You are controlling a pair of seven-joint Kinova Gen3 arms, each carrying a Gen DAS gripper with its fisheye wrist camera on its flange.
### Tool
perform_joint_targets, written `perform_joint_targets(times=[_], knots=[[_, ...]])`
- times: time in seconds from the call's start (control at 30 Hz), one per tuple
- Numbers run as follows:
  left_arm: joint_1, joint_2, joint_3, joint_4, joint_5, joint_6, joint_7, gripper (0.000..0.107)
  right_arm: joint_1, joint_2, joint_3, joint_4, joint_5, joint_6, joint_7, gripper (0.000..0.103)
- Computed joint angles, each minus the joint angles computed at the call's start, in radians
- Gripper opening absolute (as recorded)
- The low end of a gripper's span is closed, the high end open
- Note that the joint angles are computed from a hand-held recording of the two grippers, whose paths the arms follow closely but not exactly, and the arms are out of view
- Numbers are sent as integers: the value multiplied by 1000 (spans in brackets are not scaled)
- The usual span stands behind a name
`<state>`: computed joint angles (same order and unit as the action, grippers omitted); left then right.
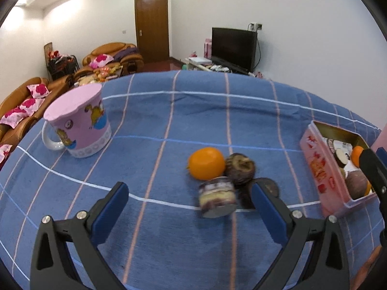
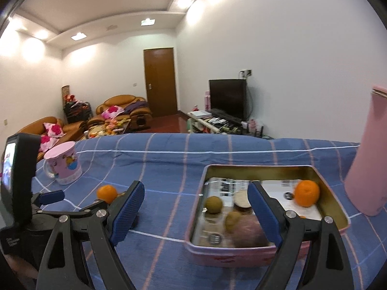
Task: Organize fruits
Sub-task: 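Close left tool on the sesame cake while right tool grasps a brown mangosteen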
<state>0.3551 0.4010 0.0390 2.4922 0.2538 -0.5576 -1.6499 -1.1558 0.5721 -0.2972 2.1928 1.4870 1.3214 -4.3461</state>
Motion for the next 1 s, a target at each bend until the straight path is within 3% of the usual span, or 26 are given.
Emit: perform_joint_targets(times=[0.27, 0.43, 0.57, 0.63, 0.8, 0.93, 1.0], knots=[[-196, 25, 111, -83, -232, 190, 137, 87, 58, 0, 6, -40, 72, -96, 66, 88], [-122, 25, 46, -88, -198, 199, 126, 82, 79, -7, 7, -45, 90, -140, 97, 88], [-146, 22, 64, -70, -233, 164, 132, 46, 80, -11, 5, -44, 99, -151, 98, 88], [-171, 17, 77, -70, -267, 173, 136, 36, 91, -16, 3, -38, 120, -172, 90, 88], [-56, -14, -38, -64, -132, 180, 57, 36, 143, -23, -22, -41, 188, -246, 104, 88], [-86, -31, -48, -33, -78, 109, 54, 36, 189, -9, -19, -117, 177, -356, 250, 88], [-46, -27, -86, -34, 2, 93, 15, 36, 209, 0, -5, -159, 149, -429, 331, 86]])
